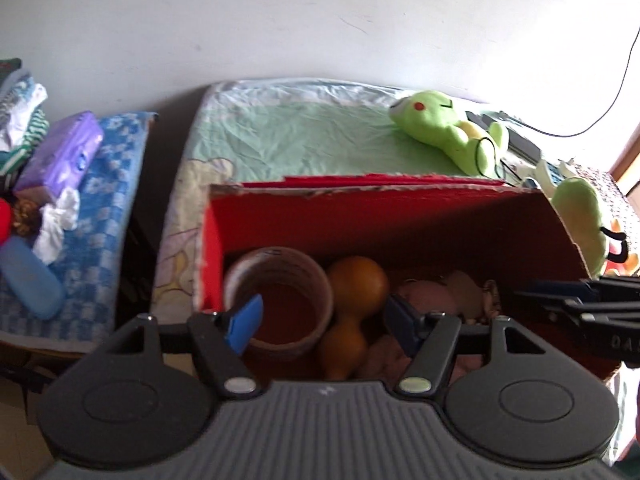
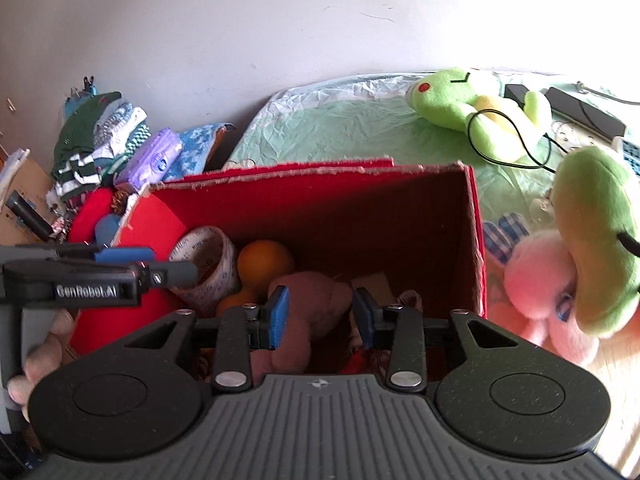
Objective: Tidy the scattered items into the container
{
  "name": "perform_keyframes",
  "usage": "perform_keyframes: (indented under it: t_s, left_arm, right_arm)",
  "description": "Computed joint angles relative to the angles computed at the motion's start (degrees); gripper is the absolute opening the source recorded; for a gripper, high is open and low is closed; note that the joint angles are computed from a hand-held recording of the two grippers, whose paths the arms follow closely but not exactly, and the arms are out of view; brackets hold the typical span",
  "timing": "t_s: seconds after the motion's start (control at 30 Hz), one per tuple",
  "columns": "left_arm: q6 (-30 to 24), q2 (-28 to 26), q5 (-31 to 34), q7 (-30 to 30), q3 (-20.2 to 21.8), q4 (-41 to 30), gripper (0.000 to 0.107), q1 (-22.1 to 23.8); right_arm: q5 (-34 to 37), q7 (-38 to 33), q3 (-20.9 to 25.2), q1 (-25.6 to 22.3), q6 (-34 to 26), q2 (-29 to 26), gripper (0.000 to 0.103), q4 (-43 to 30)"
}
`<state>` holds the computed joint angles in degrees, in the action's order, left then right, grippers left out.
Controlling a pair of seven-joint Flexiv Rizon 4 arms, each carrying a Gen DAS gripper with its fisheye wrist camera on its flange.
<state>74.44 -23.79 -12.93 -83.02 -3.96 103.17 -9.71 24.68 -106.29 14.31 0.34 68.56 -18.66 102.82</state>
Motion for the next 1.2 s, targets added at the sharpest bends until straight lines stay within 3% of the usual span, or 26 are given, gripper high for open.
perform_keyframes:
  t_s: [0.1, 0.2, 0.23, 0.33, 0.53, 0.6, 0.67, 0.8, 0.97, 1.1, 1.2]
  left_arm:
    - [3.0, 0.9, 2.8, -2.4, 2.4, 1.2, 0.077, -1.7]
    - [6.5, 2.1, 5.7, -4.7, 4.4, 2.5, 0.095, -3.2]
    - [7.0, 2.2, 7.9, -7.2, 6.7, 2.0, 0.101, -5.1]
    - [7.6, 2.8, 13.4, -12.8, 11.4, 1.1, 0.101, -8.7]
    - [-3.2, 2.1, 24.7, -26.5, 18.1, -6.1, 0.101, -14.4]
    - [-7.6, 1.7, 26.8, -28.8, 17.9, -8.4, 0.101, -14.6]
    - [-11.2, 1.6, 27.9, -30.5, 17.0, -10.1, 0.101, -14.2]
    - [-14.2, 2.5, 31.7, -35.3, 15.9, -11.8, 0.101, -13.9]
    - [-16.2, 3.8, 35.7, -39.2, 13.7, -12.4, 0.102, -12.6]
    - [-17.4, 4.5, 36.5, -40.5, 10.9, -11.9, 0.102, -10.5]
    - [-20.1, 4.8, 41.0, -43.2, 10.8, -12.9, 0.102, -11.5]
  right_arm:
    - [0.2, 0.0, 0.1, 0.0, 1.1, 1.0, 0.039, 1.6]
    - [1.3, -0.5, 0.4, -0.2, 1.3, 1.9, 0.039, 2.4]
    - [1.4, -0.4, 0.2, -0.2, 1.3, 2.2, 0.039, 2.7]
    - [0.8, 0.7, -0.4, 0.6, 1.4, 3.1, 0.039, 3.8]
    - [0.9, 1.4, -0.8, 1.6, 2.2, 4.3, 0.045, 4.3]
    - [-0.7, 3.4, -1.6, 2.7, 3.7, 4.7, 0.053, 5.1]
    - [-1.8, 4.9, -1.9, 3.1, 4.2, 5.1, 0.054, 5.6]
    - [-4.6, 8.9, -3.0, 4.2, 5.4, 5.8, 0.061, 6.8]
    - [-21.7, 27.2, -10.0, 10.1, 11.5, 7.3, 0.081, 13.7]
    - [-26.0, 32.3, -9.2, 8.9, 9.0, 7.7, 0.084, 14.3]
    - [-28.0, 34.6, -8.6, 8.3, 6.4, 7.9, 0.084, 14.1]
